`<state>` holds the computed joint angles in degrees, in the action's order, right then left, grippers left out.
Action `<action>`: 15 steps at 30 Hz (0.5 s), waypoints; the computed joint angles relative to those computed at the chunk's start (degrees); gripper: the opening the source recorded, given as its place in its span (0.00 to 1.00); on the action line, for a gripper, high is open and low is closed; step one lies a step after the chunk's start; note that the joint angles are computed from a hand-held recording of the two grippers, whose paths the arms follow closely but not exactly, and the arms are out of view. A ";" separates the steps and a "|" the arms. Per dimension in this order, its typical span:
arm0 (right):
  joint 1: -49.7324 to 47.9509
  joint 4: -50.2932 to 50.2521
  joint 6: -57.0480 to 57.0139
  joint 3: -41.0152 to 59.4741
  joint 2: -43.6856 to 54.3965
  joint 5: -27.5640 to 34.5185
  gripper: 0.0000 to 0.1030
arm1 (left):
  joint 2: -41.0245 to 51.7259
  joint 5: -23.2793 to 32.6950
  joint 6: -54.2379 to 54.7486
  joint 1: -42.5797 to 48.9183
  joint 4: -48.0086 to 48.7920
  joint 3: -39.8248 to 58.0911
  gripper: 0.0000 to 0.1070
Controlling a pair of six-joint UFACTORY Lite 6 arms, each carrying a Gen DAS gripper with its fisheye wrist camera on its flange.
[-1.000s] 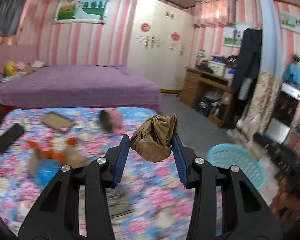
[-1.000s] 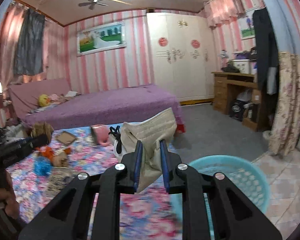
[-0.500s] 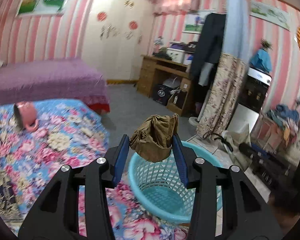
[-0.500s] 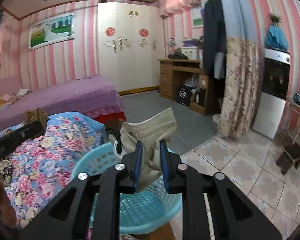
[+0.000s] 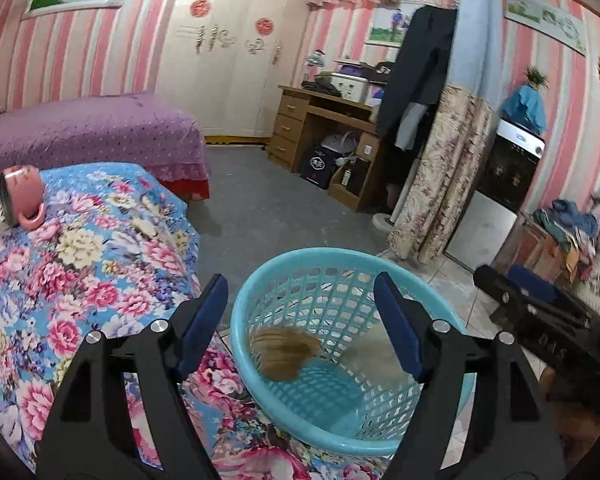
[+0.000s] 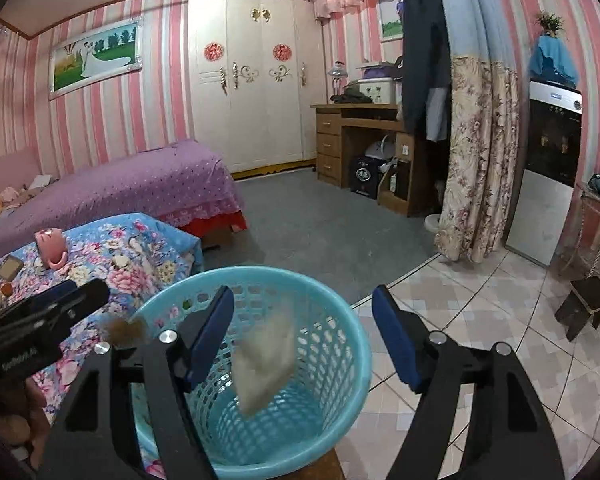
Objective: Collect trash
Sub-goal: 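Carry both items over the blue basket and open both grippers to drop them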
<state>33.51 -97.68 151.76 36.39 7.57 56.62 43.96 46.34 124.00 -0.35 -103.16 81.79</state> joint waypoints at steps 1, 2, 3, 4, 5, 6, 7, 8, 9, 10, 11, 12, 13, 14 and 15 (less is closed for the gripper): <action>-0.19 -0.23 0.42 -0.61 -0.48 -0.22 0.69 | -0.81 -0.29 2.50 -0.42 -1.35 -1.36 0.71; -0.33 -0.27 0.80 -1.06 -0.76 -0.29 0.69 | -1.48 0.17 3.17 -0.35 -1.53 -2.12 0.75; -0.27 0.25 0.90 -1.43 -1.02 0.06 0.69 | -2.06 1.11 3.78 -0.25 -1.73 -2.99 0.78; -0.20 0.48 1.09 -1.94 -1.46 0.14 0.69 | -2.76 1.64 4.50 -0.20 -2.20 -4.03 0.84; 0.01 0.80 1.13 -2.35 -2.04 0.08 0.69 | -3.67 1.95 5.35 -0.25 -2.81 -5.29 0.89; 0.03 0.96 1.06 -2.76 -2.66 0.10 0.69 | -3.89 2.19 5.47 -0.26 -2.85 -5.58 0.90; 0.22 1.25 0.71 -2.89 -3.10 0.19 0.69 | -4.00 2.46 5.25 -0.14 -2.70 -5.73 0.91; 0.32 1.27 0.56 -3.11 -3.35 0.26 0.69 | -4.09 2.63 4.96 0.08 -2.65 -5.87 0.91; 1.11 2.20 -0.28 -2.88 -3.66 0.76 0.69 | -3.96 2.67 4.22 0.40 -2.21 -5.66 0.91; 1.31 2.42 -0.52 -3.08 -4.16 0.88 0.69 | -4.24 2.88 3.57 0.78 -1.80 -5.92 0.91; 1.88 2.97 -0.81 -2.91 -4.35 1.14 0.69 | -4.24 3.28 2.55 1.46 -1.41 -5.83 0.91; 2.70 3.70 -1.32 -2.38 -4.20 1.57 0.69 | -4.56 2.94 1.28 2.09 -1.31 -5.88 0.91; 3.48 4.60 -2.25 -1.51 -3.69 1.97 0.69 | -5.31 1.89 0.00 2.43 -0.81 -6.00 0.91; 4.08 5.57 -3.51 -0.06 -2.94 2.17 0.69 | -6.86 0.86 -2.35 3.24 0.64 -6.24 0.91; 4.47 5.96 -4.21 1.12 -2.47 2.03 0.69 | -8.25 1.08 -4.33 4.46 2.28 -6.36 0.91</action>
<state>37.99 -91.71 147.55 37.51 5.10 58.65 35.71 47.42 119.67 4.11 -100.89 75.43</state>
